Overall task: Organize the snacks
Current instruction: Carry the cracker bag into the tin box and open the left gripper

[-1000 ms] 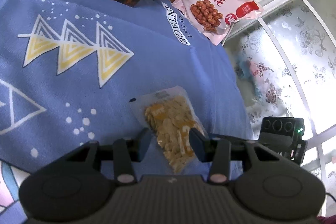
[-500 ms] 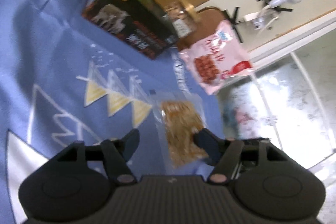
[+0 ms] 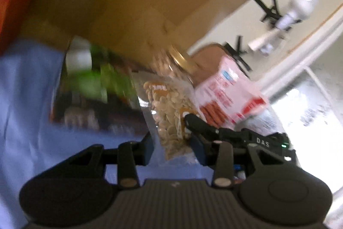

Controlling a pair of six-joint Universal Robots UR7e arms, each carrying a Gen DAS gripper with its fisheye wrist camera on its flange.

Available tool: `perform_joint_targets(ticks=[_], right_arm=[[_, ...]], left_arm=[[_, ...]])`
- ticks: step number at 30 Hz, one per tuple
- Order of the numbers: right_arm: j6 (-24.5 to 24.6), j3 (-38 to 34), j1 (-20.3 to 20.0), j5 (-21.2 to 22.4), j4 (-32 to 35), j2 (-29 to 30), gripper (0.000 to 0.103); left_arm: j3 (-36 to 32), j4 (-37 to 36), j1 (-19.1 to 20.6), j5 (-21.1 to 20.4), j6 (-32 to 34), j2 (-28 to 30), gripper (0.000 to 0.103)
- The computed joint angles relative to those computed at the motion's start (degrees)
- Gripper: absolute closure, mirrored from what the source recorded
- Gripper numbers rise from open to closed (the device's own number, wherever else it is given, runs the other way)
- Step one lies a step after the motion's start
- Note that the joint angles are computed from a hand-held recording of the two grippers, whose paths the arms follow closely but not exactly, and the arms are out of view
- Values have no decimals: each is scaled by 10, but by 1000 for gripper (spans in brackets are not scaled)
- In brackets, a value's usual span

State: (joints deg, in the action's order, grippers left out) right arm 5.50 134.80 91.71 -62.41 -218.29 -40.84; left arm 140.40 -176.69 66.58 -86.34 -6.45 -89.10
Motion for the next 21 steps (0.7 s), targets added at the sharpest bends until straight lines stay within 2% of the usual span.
perform_joint_targets(ticks=[2, 4, 5, 7, 8, 9, 11, 12, 17, 21], right_arm=[[-7, -41, 21, -57, 20, 2, 85], [-38, -77, 53, -146, 37, 7, 77], [-72, -95, 73, -203, 46, 11, 75], [-161, -122, 107, -303, 45, 24, 53], [-204, -129, 120, -348, 22, 36, 49], [-235, -127, 125, -368, -18, 47, 48], [-277, -113, 122, -377, -108, 67, 47], [-283, -103, 118, -372, -146, 73, 47], [-245, -37, 88, -320, -269, 85, 47], [-227, 19, 73, -288, -371, 118, 47]], left_arm=[[-43, 3, 6, 21, 6, 45, 65], [-77, 15, 15, 34, 5, 79, 64], [-93, 17, 19, 46, 2, 97, 65], [-107, 8, 21, 70, 7, 123, 65], [-112, 0, 20, 88, 10, 136, 65], [-116, 0, 21, 97, 11, 144, 65], [-119, -6, 26, 98, 18, 156, 63], [-114, -14, 23, 108, 26, 158, 63], [-83, -47, -8, 148, 34, 145, 63], [-15, -100, -75, 234, 45, 114, 55]])
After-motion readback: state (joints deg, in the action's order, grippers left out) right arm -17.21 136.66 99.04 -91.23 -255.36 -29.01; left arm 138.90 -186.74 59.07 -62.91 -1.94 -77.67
